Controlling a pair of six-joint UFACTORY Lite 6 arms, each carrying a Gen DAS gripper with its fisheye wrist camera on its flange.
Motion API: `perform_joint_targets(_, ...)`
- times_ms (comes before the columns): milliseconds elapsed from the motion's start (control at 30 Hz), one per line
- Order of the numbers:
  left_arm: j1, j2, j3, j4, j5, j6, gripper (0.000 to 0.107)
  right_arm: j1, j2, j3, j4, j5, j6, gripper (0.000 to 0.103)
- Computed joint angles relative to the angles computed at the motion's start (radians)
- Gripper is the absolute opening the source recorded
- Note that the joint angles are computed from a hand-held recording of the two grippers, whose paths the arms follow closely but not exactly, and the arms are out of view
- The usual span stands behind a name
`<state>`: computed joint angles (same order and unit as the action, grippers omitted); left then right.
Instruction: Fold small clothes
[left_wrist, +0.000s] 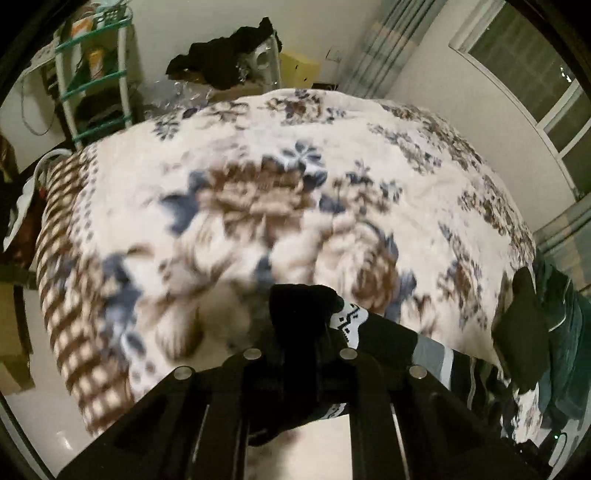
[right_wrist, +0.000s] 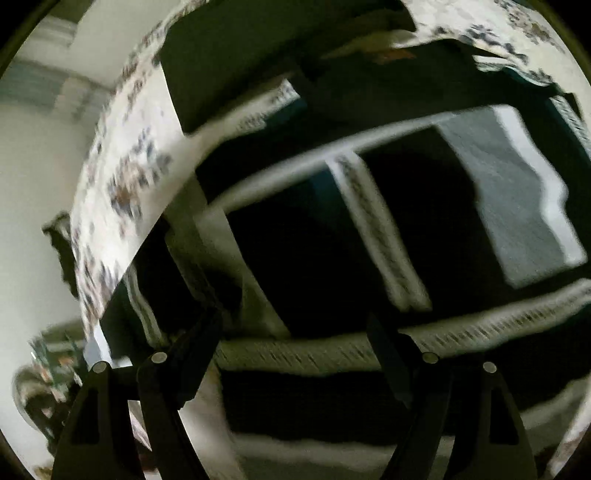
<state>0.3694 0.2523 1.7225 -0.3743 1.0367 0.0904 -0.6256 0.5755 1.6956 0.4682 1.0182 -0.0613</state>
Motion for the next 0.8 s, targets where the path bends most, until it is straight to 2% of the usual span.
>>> perform_joint_targets(67, -0.017, 0.058, 0.057, 0.010, 0.000, 0.005, 0.008, 0.048, 0.125, 0.097, 0.075, -0.024, 0.036, 0.082)
perform_joint_targets(167, -0.053, 0.078, 0.065, 0.030, -0.009, -0.022, 0.008, 0.109, 0.306, 0.255, 0.244, 0.075, 0.027, 0.083)
perform_joint_targets(200, -0.062, 0.085, 0.065, 0.042, -0.012, -0.035, 0.008, 0.133, 0.320, 0.273, 0.250, 0.069, 0.035, 0.083)
perform_joint_targets(300, -0.043, 0.060, 0.048, 0.027, 0.019, -0.031, 0.008, 0.138, 0.303, 0.289, 0.258, 0.057, 0.012, 0.083)
perform_joint_targets(367, -0.033, 0.070, 0.059, 0.014, 0.033, -0.020, 0.010, 0.126, 0.277, 0.310, 0.174, 0.063, 0.031, 0.083)
perform_joint_targets(433, -0.009, 0.129, 0.101, -0.015, 0.070, -0.024, 0.014, 0.103, 0.243, 0.288, 0.146, 0.070, 0.009, 0.083)
perform_joint_targets(533, 0.051, 0.248, 0.168, -0.043, 0.136, -0.058, 0.016, 0.045, 0.227, 0.288, 0.109, 0.140, -0.025, 0.083)
perform_joint_targets(600, 0.108, 0.241, 0.121, -0.071, 0.137, -0.067, 0.020, 0.015, 0.205, 0.273, 0.087, 0.161, -0.054, 0.083)
perform_joint_targets(700, 0.203, 0.098, -0.100, -0.160, 0.060, 0.003, 0.034, -0.012, 0.165, 0.223, 0.057, 0.151, -0.077, 0.083)
perform_joint_targets(733, 0.232, 0.060, -0.167, -0.185, 0.051, 0.022, 0.051, -0.026, 0.153, 0.199, 0.058, 0.150, -0.085, 0.083)
perform_joint_targets(767, 0.258, 0.021, -0.237, -0.215, 0.044, 0.040, 0.059, -0.039, 0.146, 0.179, 0.065, 0.151, -0.088, 0.083)
perform_joint_targets(800, 0.290, -0.022, -0.328, -0.275, 0.049, 0.076, 0.059, -0.037, 0.146, 0.167, 0.067, 0.146, -0.082, 0.083)
